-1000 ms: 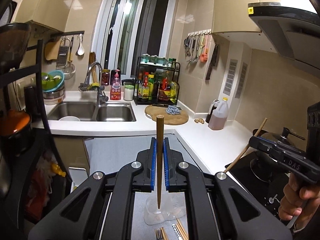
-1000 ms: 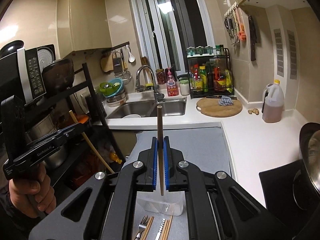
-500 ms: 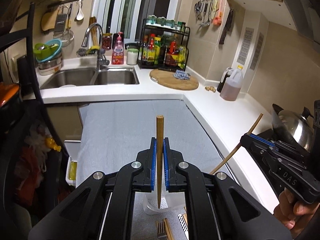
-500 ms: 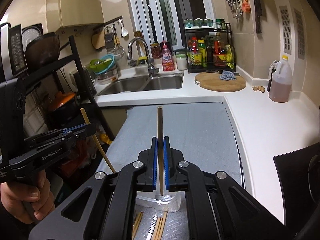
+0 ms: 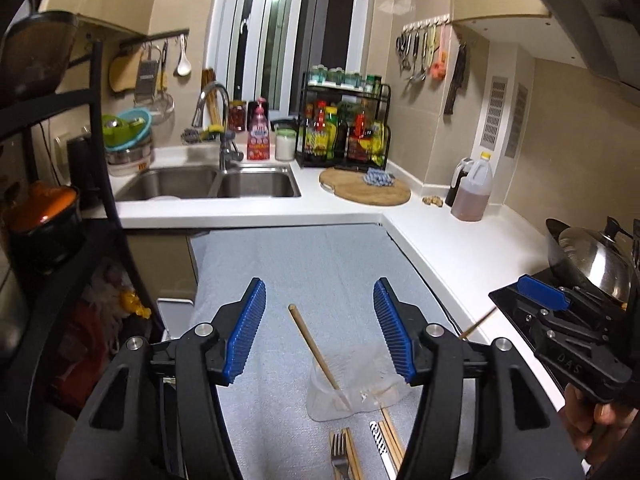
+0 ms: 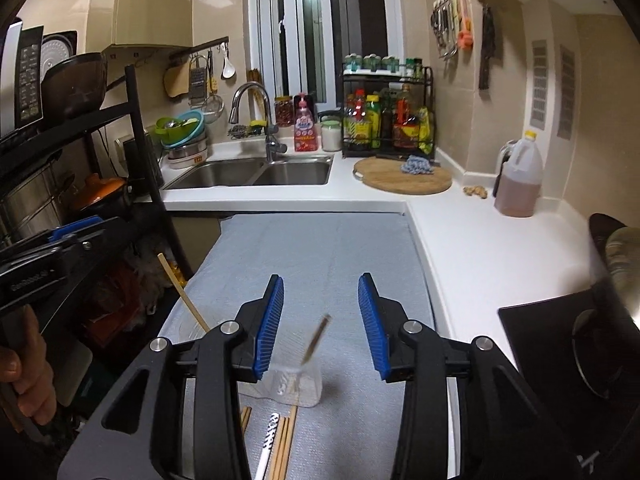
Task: Organize utensils
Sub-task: 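Open both tools to drop the chopsticks into the container, then grasp another chopstick with the right tool while the left tool grasps the white fork handle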
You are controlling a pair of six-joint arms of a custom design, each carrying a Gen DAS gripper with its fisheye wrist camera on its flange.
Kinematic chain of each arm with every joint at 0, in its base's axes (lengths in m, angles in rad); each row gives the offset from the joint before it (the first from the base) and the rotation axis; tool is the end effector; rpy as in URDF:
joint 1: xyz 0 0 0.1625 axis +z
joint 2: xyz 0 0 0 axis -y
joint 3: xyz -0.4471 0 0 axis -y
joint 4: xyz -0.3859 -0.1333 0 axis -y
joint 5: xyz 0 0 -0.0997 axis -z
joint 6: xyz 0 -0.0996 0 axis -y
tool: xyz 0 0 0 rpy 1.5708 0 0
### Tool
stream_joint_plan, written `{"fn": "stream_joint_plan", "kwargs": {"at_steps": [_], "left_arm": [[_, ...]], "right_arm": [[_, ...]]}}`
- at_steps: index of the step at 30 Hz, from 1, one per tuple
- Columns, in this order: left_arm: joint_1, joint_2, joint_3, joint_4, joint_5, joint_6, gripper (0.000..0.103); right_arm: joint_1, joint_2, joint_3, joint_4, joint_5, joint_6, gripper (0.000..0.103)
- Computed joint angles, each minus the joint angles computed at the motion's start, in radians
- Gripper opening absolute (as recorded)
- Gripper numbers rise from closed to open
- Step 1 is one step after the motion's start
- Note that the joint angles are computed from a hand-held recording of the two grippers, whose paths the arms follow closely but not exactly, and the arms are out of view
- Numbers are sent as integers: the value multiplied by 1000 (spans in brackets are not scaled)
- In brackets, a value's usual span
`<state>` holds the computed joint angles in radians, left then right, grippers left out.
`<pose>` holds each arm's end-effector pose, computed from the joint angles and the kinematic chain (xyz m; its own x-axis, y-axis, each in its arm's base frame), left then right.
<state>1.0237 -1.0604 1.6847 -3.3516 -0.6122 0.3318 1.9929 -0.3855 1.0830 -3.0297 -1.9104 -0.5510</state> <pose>-0.1412 -0.6447 0.3953 -0.7643 -0.2103 -0.6097 0.4848 0.4361 -0.7582 0.4383 -0.7317 0.0836 -0.6578 -0.4962 0.5667 -0.7523 0.4701 -0.4616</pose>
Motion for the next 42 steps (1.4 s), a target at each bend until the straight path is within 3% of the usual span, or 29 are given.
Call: {"fn": "stream_joint_plan", "kwargs": {"at_steps": [3, 8, 11, 13, 15, 18, 23, 27, 36, 42], "left_arm": [[-31, -33, 102, -116, 13, 34, 56], [-62, -62, 282, -284, 39, 34, 55], [-63, -63, 398, -359, 54, -15, 54], [-53, -72, 458, -341, 44, -86, 53], [-44, -65, 514, -351, 32, -133, 50], [-27, -40, 591, -410, -2, -160, 44], [-2, -4, 673, -440, -1, -272, 27], [19, 13, 710, -417, -23, -358, 23], [17, 54, 705, -441, -64, -322, 18], [22, 68, 692, -420, -88, -330, 18]], "right_arm": [[-2, -51, 107, -104, -3, -1, 40], [-28, -154, 341, -270, 62, 7, 40], [-52, -194, 473, -370, 94, 10, 40], [-68, -202, 537, -419, 102, 32, 40], [-91, -206, 595, -431, 105, 64, 39], [-120, -194, 679, -507, 111, 74, 25], [-157, -168, 782, -534, 105, 72, 19], [-170, -149, 817, -509, 91, 97, 19], [-164, -99, 768, -438, 56, 113, 18], [-151, -73, 749, -463, 1, 79, 9]]}}
